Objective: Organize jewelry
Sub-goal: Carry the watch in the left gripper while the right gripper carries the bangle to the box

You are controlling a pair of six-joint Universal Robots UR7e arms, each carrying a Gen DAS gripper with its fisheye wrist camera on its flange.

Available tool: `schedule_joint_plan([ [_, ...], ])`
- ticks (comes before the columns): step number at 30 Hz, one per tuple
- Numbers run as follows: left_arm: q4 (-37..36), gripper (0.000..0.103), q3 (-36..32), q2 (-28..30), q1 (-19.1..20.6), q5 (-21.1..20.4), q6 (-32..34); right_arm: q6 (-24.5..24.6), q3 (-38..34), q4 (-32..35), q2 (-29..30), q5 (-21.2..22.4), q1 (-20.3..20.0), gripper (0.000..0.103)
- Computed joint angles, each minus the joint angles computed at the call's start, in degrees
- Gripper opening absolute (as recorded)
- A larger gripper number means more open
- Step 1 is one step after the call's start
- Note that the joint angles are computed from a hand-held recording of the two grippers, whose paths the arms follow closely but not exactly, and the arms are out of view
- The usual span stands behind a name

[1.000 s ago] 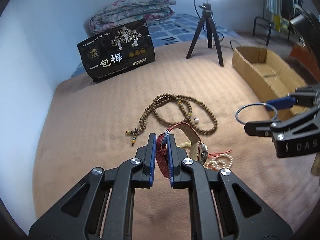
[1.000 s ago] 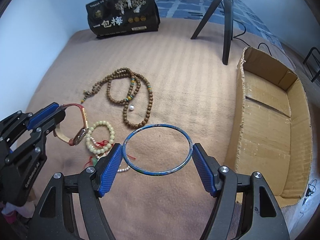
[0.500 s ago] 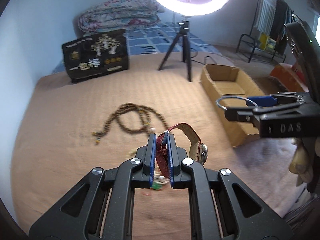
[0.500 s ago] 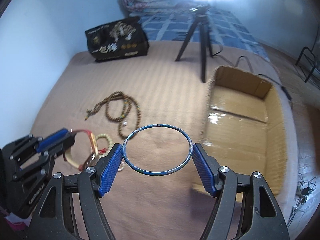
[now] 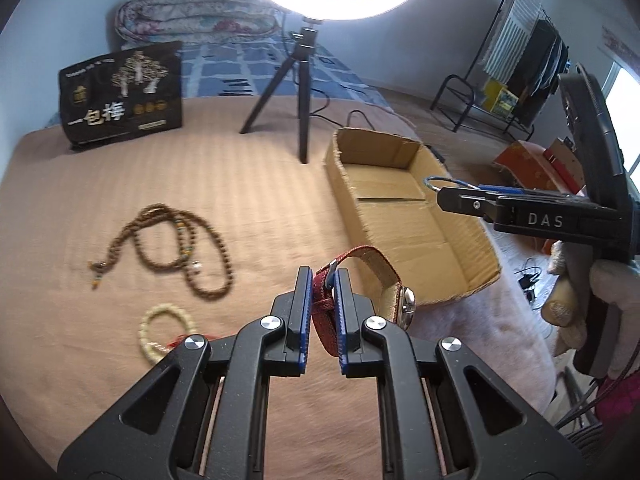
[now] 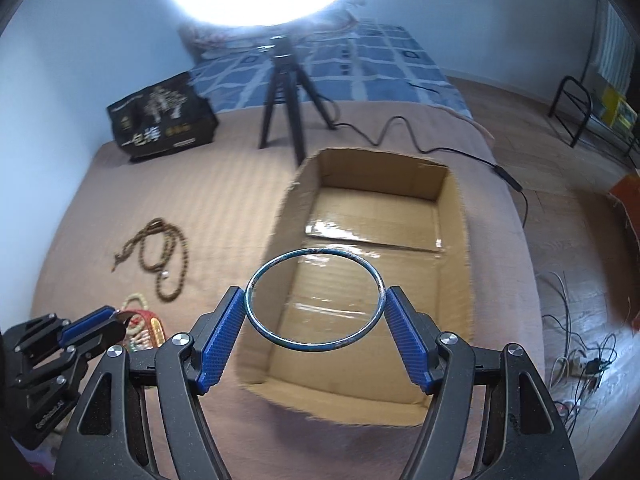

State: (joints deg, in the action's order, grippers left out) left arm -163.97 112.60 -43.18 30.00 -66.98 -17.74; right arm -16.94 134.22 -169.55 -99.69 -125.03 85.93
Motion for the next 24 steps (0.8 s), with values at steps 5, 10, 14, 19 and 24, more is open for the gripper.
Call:
schedule_joint_plan([
  [5,-0.8,0.009,-2.7,2.7,-0.1,-2.1,0.0,-1.1,-0.6,-0.1,-0.9,0.7,-2.3,0.071],
  [10,-1.3,0.009,-5.5,5.5,0.3,-4.2,-1.2,-2.0,-1.2,-0.3,-1.0,1.3,-4.4,0.071],
  [14,-1.2,0.009,-7.3,7.2,0.5,-5.0,-1.5,-2.4,-1.6,-0.5,-0.7,1.5,-5.7,0.071],
  [19,-1.0,0.009,-9.0,9.3,0.7,-5.6,-1.7,-2.5,-2.1,-0.7,-0.3,2.0,-7.4,0.071],
  [24,-0.2,0.009,-10.2,10.8,1.0,-6.2,-2.1,-2.3,-2.4,-0.7,0.0,2.2,-8.3,0.071],
])
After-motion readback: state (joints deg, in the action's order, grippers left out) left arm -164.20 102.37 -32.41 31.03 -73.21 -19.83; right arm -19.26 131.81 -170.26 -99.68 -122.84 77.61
